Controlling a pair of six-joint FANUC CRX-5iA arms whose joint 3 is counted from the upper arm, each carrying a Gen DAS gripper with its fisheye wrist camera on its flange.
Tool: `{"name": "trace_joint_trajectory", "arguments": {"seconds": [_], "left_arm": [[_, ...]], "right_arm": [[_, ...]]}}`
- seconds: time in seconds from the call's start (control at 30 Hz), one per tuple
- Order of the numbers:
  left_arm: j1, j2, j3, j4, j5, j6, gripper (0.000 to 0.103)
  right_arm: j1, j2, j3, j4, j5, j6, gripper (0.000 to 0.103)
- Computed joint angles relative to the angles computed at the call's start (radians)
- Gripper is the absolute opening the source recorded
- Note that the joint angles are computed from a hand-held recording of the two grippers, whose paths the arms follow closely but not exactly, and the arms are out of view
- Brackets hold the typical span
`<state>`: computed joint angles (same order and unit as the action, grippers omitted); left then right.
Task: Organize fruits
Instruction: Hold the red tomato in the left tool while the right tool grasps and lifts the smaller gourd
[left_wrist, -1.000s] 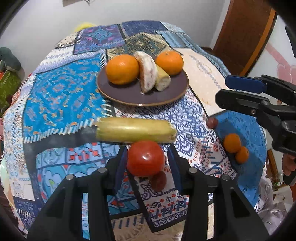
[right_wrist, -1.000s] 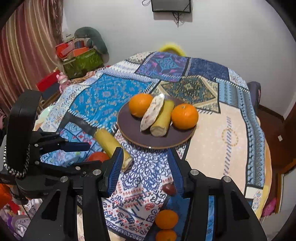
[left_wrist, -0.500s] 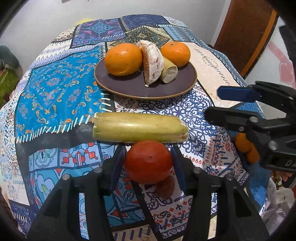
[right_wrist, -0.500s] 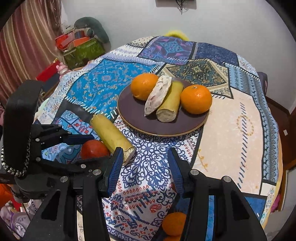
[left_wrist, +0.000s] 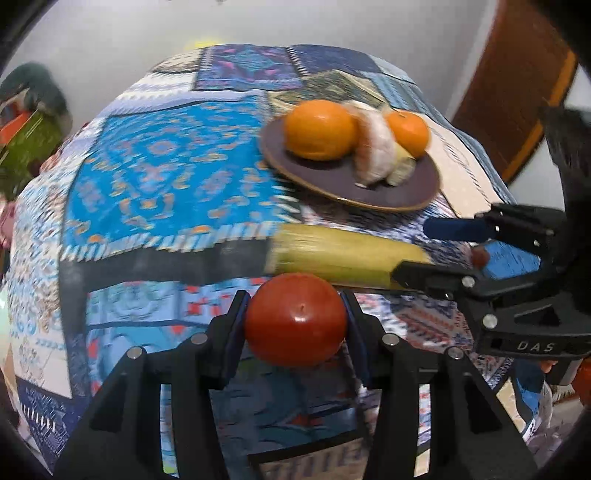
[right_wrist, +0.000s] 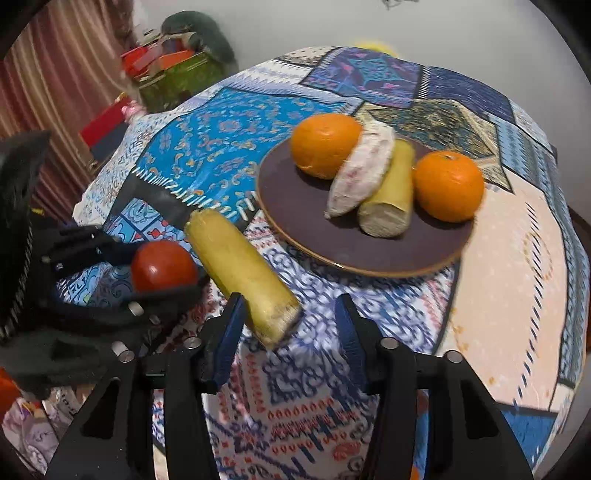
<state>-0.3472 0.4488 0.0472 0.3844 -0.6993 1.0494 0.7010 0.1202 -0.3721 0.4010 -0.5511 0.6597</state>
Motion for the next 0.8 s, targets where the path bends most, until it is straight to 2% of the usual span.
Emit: {"name": "trace_joint_trajectory", "arguments": {"seconds": [0.27, 0.47, 0.53, 0.67, 0.8], "left_arm": [[0.043, -0.003, -0.021, 0.028, -0.005, 0.001, 0.049], [0.034, -0.012, -0.030, 0.028, 0.001, -0.004, 0.049], [0.029, -0.018, -0.033, 0.030, 0.002, -0.008, 0.049], [0.022, -0.039, -0.049, 0.049, 0.010, -0.027, 0.049], [0.018, -0.064, -0.068, 0.063, 0.018, -0.046, 0.049]], "right_arm": [[0.005, 0.091, 0.103, -0.076, -0.020, 0.168, 0.055], [0.005, 0.095, 0.110, -0.093, -0.021, 0.206, 0.047], [0.003, 0.073, 0.083, -0.096, -0.007, 0.190, 0.042], [0.010, 0.005, -0.008, -0.055, 0.013, 0.090, 0.040], [0.027, -0.062, -0.070, -0.051, -0.019, 0.020, 0.037]]}}
